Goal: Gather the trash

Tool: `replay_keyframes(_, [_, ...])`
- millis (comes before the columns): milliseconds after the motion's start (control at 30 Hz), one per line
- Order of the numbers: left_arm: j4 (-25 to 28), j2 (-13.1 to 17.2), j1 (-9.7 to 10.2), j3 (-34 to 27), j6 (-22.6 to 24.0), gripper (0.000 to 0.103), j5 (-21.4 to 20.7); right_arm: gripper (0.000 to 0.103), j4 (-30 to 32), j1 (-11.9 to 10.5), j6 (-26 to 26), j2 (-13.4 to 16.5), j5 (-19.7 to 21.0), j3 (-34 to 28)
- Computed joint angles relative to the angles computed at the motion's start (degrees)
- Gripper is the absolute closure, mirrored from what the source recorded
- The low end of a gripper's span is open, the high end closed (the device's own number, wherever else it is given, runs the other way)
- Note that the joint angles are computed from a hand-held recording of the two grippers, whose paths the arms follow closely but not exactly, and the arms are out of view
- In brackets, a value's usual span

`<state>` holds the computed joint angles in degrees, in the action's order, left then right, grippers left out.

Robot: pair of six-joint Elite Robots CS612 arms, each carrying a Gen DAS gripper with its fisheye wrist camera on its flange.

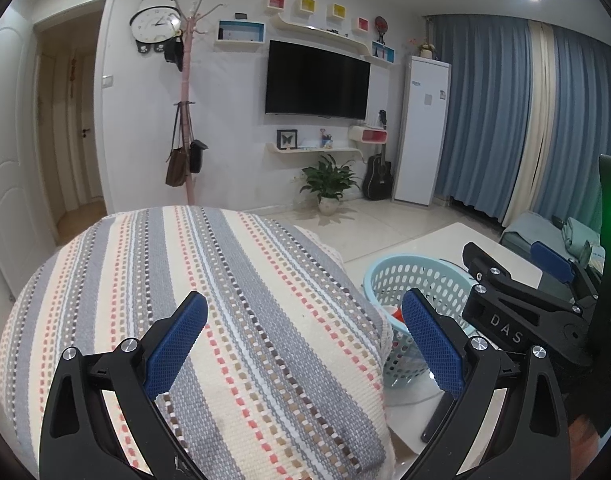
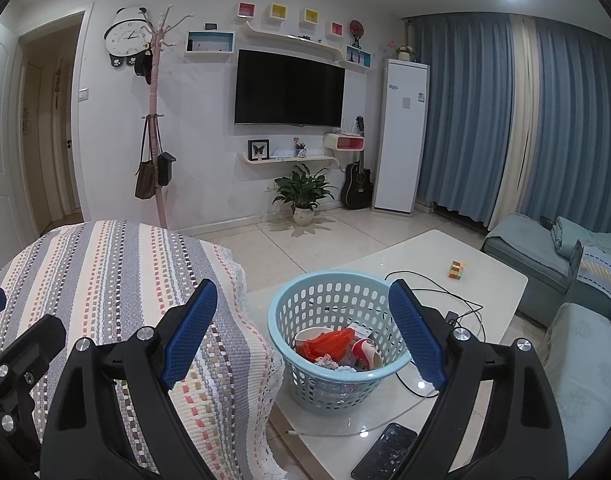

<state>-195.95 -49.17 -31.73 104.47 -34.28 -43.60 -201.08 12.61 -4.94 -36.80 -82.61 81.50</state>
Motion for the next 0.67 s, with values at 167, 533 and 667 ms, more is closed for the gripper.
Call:
replay_keyframes(167, [0.23,-0.04,-0.08,0.13,0.02,0.008,0.93,0.02,1.24,-0.1,0.6,-0.09,0.01,-0.16])
replay_keyframes(533, [0.17,-0.3,0.05,0.5,-0.41,0.008,-0.11,0.02,1.51,-0.21,0.74,-0.24,0.72,-0.22])
replay_keyframes(667, [-0.47,-0.35,-0.08,0.6,0.17,0.008,0.19,0.02,1.77,-0.26,1.06,-0.28,0.74,-0.25])
